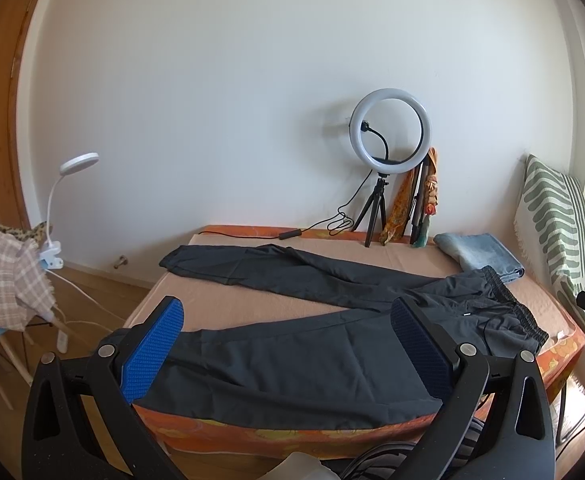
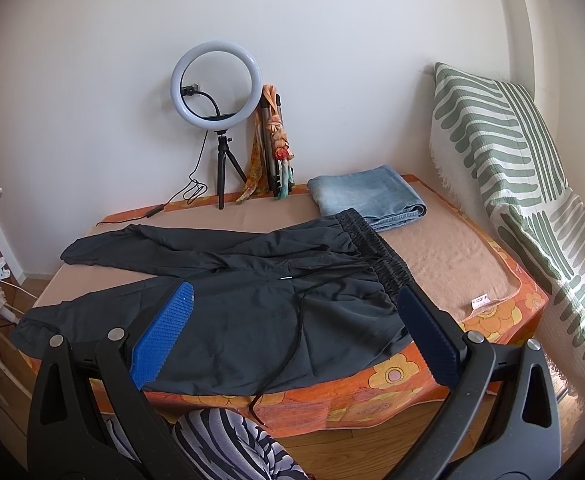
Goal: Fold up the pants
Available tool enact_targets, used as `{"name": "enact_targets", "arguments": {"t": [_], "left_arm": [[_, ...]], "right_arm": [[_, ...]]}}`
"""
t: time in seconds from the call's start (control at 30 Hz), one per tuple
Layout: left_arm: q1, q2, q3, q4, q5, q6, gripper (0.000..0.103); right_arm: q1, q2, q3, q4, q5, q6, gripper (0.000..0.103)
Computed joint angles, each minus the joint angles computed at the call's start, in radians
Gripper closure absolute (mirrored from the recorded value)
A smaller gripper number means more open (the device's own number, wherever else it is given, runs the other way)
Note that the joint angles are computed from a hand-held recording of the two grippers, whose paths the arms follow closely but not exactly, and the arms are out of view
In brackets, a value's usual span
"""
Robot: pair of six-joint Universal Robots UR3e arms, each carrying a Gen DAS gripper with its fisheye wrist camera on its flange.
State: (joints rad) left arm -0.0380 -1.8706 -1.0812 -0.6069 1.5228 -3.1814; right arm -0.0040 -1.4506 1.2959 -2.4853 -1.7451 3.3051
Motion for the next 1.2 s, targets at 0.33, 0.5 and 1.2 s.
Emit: {"name": "enact_targets", "arguments": {"t": [0.33, 0.5, 1.2], "left_arm": [[0.004, -0.001, 0.003, 0.001, -0.006, 0.0, 0.0], [0.004, 0.003, -0.002, 0.001, -0.005, 0.002, 0.0], [0.004, 0.009, -0.018, 0.011, -0.004, 0.001, 0.0]], "right_arm": [[0.004, -0.002, 0.0, 0.0, -0.001, 0.001, 0.0], [0.01, 0.006, -0.011, 0.006, -0.002, 0.004, 0.0], [0.019, 0.015, -0.016, 0.004, -0.001, 0.009, 0.0]]}}
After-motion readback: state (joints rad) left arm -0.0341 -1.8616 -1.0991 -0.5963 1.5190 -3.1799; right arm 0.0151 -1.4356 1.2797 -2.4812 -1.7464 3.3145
